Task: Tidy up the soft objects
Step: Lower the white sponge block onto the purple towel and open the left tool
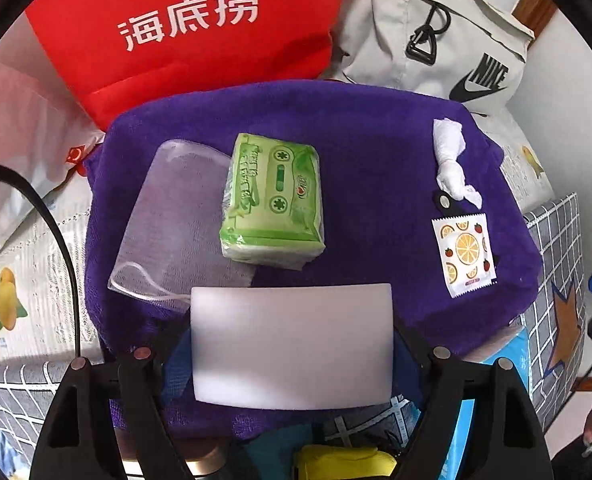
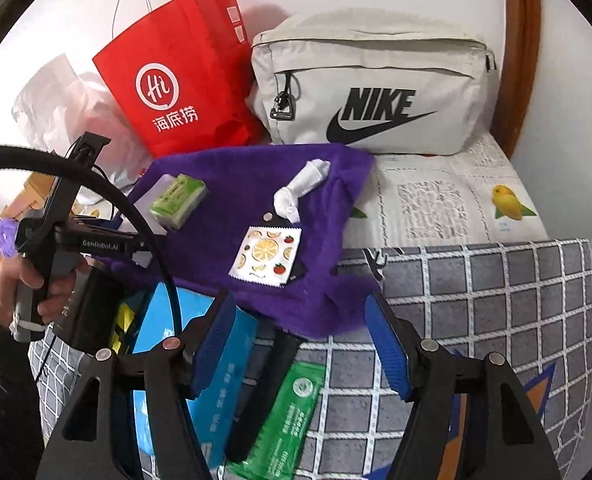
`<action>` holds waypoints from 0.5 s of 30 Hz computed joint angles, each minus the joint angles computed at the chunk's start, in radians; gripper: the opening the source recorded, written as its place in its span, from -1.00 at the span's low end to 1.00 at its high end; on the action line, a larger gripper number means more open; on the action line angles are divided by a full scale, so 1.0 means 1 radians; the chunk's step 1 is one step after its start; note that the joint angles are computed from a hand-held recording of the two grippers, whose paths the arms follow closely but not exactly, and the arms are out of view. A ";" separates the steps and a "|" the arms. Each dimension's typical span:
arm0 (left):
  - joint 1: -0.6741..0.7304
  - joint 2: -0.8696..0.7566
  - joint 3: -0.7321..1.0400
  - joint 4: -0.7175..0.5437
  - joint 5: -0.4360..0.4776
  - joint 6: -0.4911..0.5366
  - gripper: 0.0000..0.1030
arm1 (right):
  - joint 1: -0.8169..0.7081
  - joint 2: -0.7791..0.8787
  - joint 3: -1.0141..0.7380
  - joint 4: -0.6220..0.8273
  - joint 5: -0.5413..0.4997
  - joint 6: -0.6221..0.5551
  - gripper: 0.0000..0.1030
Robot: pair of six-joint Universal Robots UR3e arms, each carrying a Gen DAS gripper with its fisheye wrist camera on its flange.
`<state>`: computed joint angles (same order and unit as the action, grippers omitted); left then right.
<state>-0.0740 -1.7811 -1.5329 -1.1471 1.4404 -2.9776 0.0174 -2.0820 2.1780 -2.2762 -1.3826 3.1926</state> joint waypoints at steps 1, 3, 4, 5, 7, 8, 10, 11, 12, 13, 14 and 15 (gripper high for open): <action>-0.008 -0.007 0.013 -0.002 0.015 -0.015 0.57 | -0.012 -0.027 0.012 0.014 0.009 -0.004 0.29; -0.010 -0.007 0.031 -0.013 0.035 -0.037 0.57 | -0.039 -0.070 0.029 0.043 0.040 -0.013 0.29; -0.003 -0.007 0.039 -0.026 0.028 -0.032 0.58 | -0.051 -0.096 0.038 0.062 0.051 -0.020 0.29; 0.001 -0.015 0.052 -0.036 0.016 -0.030 0.60 | -0.056 -0.114 0.044 0.075 0.055 -0.023 0.29; 0.007 -0.034 0.072 -0.055 -0.006 -0.041 0.60 | -0.068 -0.150 0.057 0.103 0.060 -0.035 0.29; 0.011 -0.042 0.085 -0.072 -0.015 -0.041 0.60 | -0.081 -0.173 0.065 0.123 0.070 -0.041 0.29; 0.019 -0.044 0.082 -0.076 -0.045 -0.038 0.62 | -0.107 -0.212 0.078 0.158 0.095 -0.055 0.29; 0.024 -0.043 0.073 -0.068 -0.051 -0.054 0.62 | -0.116 -0.232 0.083 0.175 0.103 -0.060 0.29; 0.038 -0.037 0.061 -0.059 -0.068 -0.075 0.62 | -0.128 -0.256 0.088 0.198 0.113 -0.068 0.29; 0.053 -0.030 0.050 -0.055 -0.090 -0.091 0.62 | -0.138 -0.277 0.093 0.218 0.121 -0.076 0.29; 0.072 -0.024 0.046 -0.060 -0.117 -0.105 0.63 | -0.150 -0.300 0.098 0.240 0.129 -0.084 0.29; 0.088 -0.014 0.034 -0.056 -0.136 -0.110 0.63 | -0.162 -0.320 0.102 0.260 0.137 -0.092 0.29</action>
<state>0.0144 -1.7946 -1.4986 -1.2029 1.3045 -3.0873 -0.1445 -2.4019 2.2801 -2.0159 -1.2451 3.1005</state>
